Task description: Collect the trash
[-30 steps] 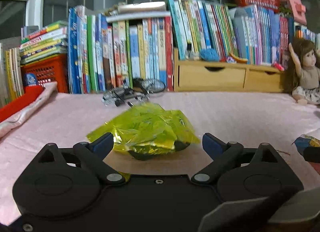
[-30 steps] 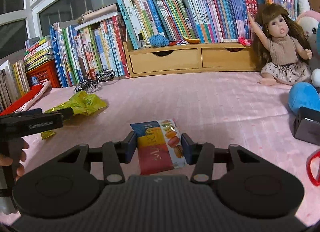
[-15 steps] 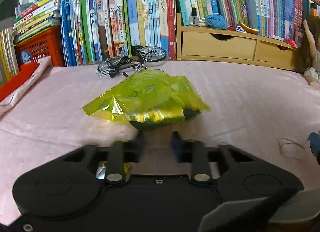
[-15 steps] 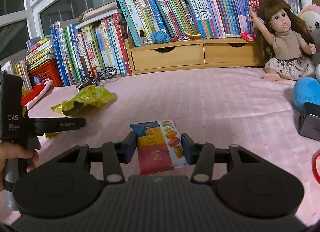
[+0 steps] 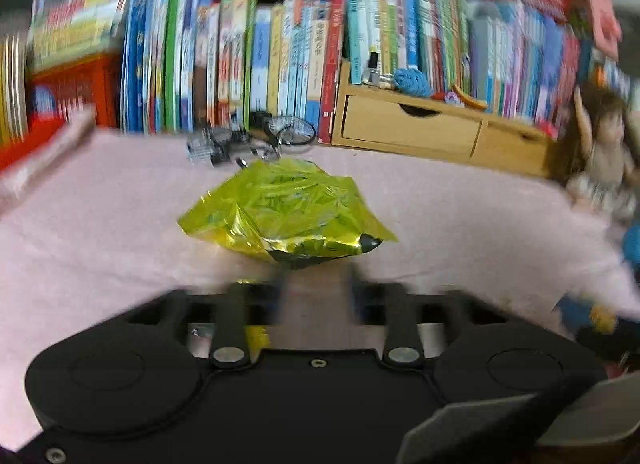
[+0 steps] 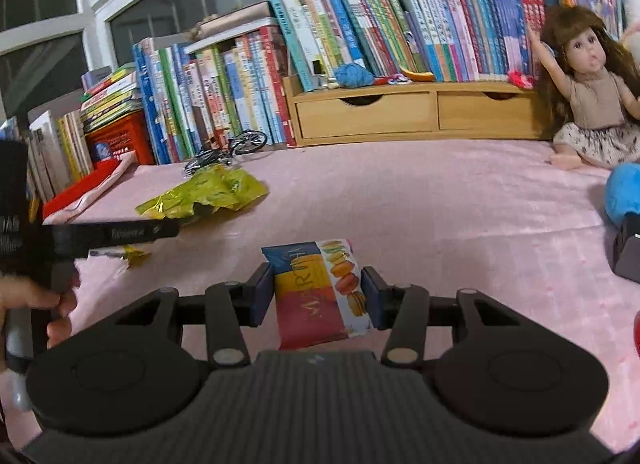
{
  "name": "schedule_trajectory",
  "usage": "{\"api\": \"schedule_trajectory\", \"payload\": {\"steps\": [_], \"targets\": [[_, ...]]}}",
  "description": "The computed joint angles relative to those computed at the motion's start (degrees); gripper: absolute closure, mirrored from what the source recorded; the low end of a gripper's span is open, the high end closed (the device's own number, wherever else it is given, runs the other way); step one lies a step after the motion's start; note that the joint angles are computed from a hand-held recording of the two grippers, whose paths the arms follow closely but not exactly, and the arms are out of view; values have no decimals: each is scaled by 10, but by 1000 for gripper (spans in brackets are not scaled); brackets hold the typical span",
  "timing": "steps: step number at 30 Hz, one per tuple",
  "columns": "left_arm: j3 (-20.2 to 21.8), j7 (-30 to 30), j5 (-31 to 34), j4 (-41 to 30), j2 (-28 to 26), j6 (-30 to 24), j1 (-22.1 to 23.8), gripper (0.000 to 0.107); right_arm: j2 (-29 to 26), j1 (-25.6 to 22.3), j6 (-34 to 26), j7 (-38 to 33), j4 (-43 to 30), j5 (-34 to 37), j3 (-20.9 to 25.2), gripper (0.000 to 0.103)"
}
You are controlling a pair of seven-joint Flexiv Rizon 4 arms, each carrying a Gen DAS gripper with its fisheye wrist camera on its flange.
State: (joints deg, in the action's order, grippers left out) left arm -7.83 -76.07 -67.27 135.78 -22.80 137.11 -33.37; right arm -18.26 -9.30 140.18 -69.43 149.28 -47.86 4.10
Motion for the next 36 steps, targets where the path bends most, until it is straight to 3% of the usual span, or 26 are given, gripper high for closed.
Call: {"api": "schedule_trajectory", "payload": {"steps": [1, 2, 6, 8, 12, 15, 17, 20, 26, 36], "targets": [[0, -50, 32, 10, 7, -12, 16, 29, 1, 4, 1, -9, 3, 8, 1, 51], [2, -122, 82, 22, 13, -19, 38, 25, 2, 7, 2, -15, 6, 14, 1, 50], [8, -352, 256, 44, 22, -38, 119, 20, 0, 3, 2, -8, 5, 8, 1, 50], [17, -390, 237, 35, 14, -45, 112, 18, -2, -2, 3, 1, 3, 2, 0, 50], [39, -389, 147, 4, -16, -29, 64, 20, -9, -8, 6, 19, -2, -9, -1, 50], [35, -434, 138, -4, -34, -2, 64, 27, -15, -12, 9, 24, -4, -16, -3, 50], [32, -476, 147, -6, -45, 16, 72, 51, -17, -12, 10, 23, -4, -16, -3, 50], [27, -545, 200, 2, -52, 18, 100, 75, -19, -15, 11, 26, -4, -21, -3, 50], [39, -564, 237, 12, -58, 42, 99, 89, -20, -14, 11, 24, -3, -15, -4, 50], [34, -458, 191, 51, -11, 58, 45, 102, -2, -17, 12, 18, 15, -12, -4, 50]]}}
